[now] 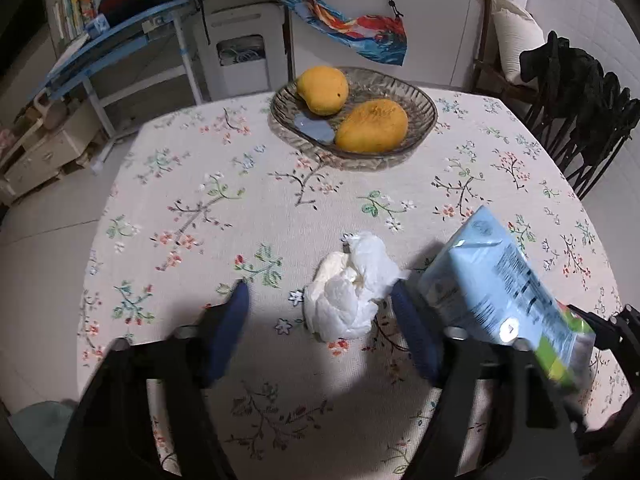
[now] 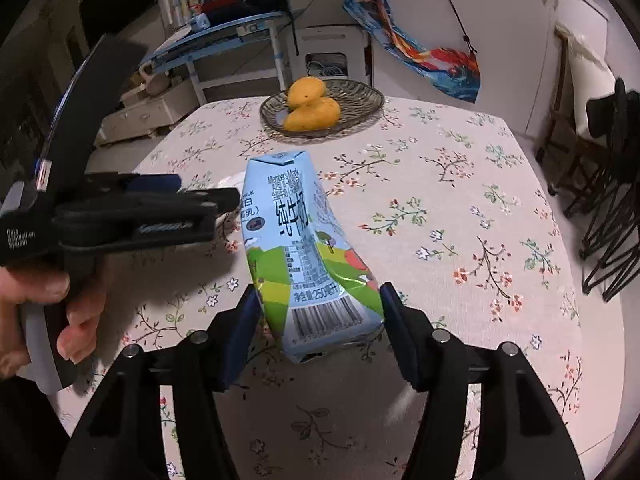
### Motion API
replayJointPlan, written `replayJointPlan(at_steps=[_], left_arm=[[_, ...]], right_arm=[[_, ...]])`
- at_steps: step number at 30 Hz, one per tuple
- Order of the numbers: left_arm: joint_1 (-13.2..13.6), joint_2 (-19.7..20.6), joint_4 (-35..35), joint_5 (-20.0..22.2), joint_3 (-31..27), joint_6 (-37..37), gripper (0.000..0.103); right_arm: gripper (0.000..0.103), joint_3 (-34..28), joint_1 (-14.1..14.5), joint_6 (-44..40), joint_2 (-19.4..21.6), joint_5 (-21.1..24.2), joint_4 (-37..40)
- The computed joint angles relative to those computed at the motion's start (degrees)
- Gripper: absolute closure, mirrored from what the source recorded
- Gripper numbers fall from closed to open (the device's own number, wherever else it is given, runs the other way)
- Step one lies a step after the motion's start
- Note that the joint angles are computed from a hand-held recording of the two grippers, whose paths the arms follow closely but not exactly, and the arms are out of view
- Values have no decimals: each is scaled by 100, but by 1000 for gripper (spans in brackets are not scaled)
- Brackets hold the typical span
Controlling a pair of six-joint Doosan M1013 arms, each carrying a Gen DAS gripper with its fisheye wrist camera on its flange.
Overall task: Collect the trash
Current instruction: 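Grasp the milk carton with the right gripper while the left gripper grasps the white tissue, then lift the carton with the right gripper while the left gripper lifts the tissue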
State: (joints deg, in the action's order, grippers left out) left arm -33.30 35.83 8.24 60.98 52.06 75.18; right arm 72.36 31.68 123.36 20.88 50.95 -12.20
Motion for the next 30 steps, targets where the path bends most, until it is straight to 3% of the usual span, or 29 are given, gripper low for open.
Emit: replayJointPlan(at_steps=[3, 6, 7, 12, 23, 30], left_arm=[[0, -39, 41, -79, 81, 110, 75], [55, -87, -169, -147, 140, 206, 80], [70, -110, -211, -171, 170, 206, 80], [105, -307, -336, -325, 405, 136, 81], [-3, -1064, -96, -967, 1280, -201, 81], [-65, -1381, 84, -1146, 1656, -367, 81]], right_arm=[[32, -77, -32, -37, 91, -25, 173], [34, -110, -22, -87, 117, -74, 165], [40, -147, -29, -151, 145, -42, 227], [41, -54, 6, -37, 75, -113, 209], [41, 536, -40, 803, -430, -1179, 694], [41, 700, 62, 1128, -598, -1444, 591]])
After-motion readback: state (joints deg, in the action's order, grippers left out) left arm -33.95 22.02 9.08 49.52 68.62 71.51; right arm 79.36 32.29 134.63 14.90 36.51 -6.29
